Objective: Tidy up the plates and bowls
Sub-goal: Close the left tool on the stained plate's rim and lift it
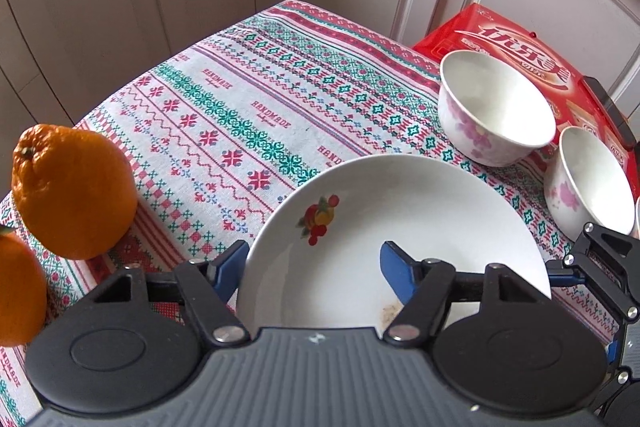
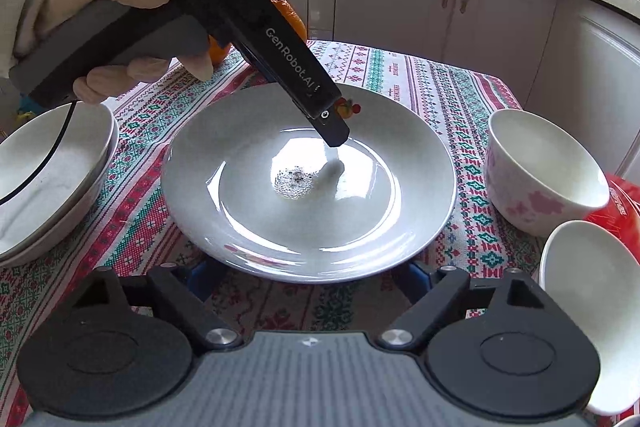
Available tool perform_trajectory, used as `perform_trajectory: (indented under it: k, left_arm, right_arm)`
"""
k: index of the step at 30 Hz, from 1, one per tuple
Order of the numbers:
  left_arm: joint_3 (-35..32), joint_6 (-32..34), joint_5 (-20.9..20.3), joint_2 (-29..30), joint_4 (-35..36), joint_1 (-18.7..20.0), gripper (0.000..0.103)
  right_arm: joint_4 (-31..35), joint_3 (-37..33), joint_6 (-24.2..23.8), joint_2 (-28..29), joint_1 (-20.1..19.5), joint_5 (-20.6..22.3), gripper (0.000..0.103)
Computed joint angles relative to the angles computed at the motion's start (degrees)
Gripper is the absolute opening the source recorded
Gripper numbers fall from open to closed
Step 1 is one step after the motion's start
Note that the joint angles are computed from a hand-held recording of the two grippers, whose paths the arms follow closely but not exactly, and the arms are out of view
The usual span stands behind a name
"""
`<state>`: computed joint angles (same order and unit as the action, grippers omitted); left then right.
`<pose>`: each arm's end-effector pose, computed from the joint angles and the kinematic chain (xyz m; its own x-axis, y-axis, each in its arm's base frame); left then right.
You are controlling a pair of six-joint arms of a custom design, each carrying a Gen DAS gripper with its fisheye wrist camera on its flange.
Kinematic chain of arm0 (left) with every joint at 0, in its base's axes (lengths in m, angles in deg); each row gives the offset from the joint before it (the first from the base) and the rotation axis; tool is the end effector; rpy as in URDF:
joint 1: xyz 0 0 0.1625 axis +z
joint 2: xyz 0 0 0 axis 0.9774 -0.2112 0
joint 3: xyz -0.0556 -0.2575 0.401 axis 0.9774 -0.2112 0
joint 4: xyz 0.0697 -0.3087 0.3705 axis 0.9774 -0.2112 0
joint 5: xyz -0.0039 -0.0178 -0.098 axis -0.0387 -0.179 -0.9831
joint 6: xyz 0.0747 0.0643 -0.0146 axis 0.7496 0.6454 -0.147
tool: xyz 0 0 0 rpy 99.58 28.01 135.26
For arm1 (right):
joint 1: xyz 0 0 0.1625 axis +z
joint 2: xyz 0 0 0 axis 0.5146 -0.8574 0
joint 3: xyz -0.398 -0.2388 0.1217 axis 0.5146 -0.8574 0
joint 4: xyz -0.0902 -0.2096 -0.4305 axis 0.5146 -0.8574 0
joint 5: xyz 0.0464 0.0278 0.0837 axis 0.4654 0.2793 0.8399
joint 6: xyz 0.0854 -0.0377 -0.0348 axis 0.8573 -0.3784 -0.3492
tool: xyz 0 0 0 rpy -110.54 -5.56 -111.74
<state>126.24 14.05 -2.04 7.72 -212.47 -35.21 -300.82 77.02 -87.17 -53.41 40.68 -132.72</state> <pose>-0.2253 -0.4651 -0.0230 -0.6471 0.5129 -0.5642 0.6527 0.7550 -0.0623 0.0224 -0.3409 0.1271 -0.5914 -0.5321 0.6059 -0.7677 0.6016 -0.2209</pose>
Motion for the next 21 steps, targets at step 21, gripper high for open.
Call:
perform_trajectory:
  k: [21]
  left_arm:
    - [-2.3,1.0,-5.9,-2.2,8.3,2.4,0.069]
  right_arm:
    - [2.0,0.1,-0.7,-1.5,0.1,-0.4,0.091]
